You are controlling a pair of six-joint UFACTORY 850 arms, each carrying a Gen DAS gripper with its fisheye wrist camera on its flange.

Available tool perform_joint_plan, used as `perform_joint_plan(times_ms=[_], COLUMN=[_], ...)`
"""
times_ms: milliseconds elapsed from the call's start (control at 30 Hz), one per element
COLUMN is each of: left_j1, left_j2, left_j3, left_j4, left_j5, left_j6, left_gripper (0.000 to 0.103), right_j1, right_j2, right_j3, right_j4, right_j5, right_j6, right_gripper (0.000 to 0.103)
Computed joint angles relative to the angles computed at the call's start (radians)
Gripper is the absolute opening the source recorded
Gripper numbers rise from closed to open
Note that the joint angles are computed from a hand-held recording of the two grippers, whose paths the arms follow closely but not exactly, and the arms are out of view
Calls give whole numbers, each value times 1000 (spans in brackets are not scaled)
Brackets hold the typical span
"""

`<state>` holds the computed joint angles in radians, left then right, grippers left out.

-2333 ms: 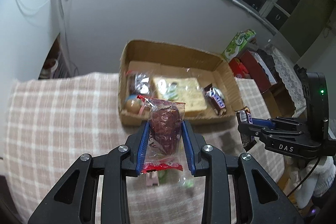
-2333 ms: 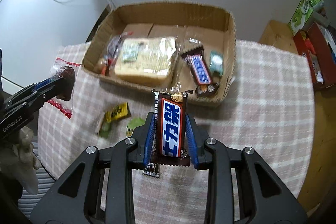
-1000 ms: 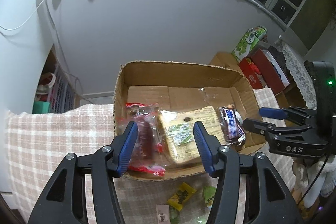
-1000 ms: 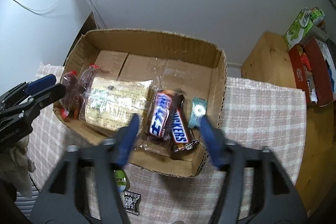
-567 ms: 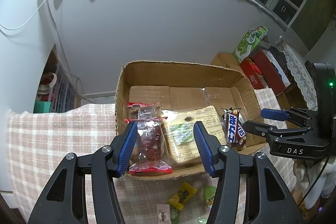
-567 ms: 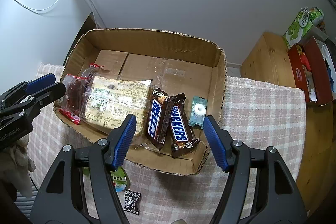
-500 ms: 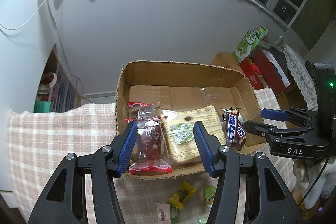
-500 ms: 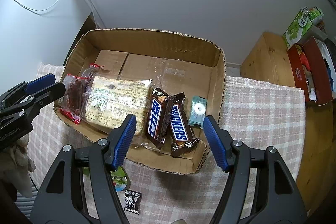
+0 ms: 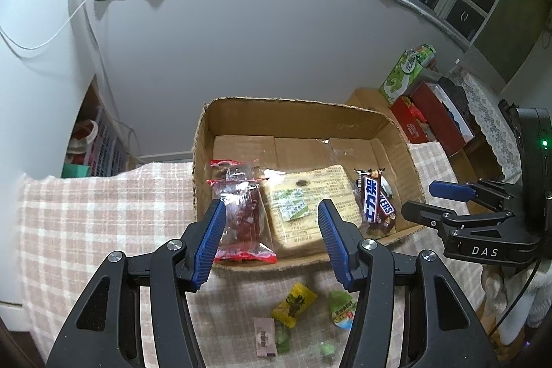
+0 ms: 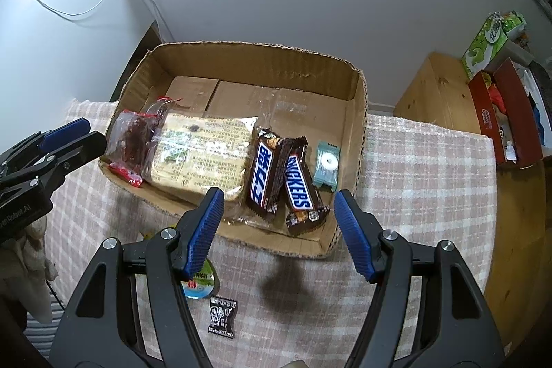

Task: Organize snacks
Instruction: 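Move both grippers back to the remaining candies on the tablecloth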

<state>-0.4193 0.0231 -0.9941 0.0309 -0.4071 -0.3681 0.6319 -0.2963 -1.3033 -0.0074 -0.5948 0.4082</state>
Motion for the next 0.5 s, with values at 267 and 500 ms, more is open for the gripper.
perform_joint_plan(times_ms=[267,500], left_j1=[-1,5], left_j2=[65,137], left_j3=[53,121], left_j4=[20,45], left_j5=[-1,-13], left_j6=[-36,-88], left_gripper=[55,55], right_j1=[22,35], right_j2=[66,119], right_j3=[62,128], right_j4=[-48,-40], right_j5=[9,18], right_j6=[47,66], right_gripper=[69,69])
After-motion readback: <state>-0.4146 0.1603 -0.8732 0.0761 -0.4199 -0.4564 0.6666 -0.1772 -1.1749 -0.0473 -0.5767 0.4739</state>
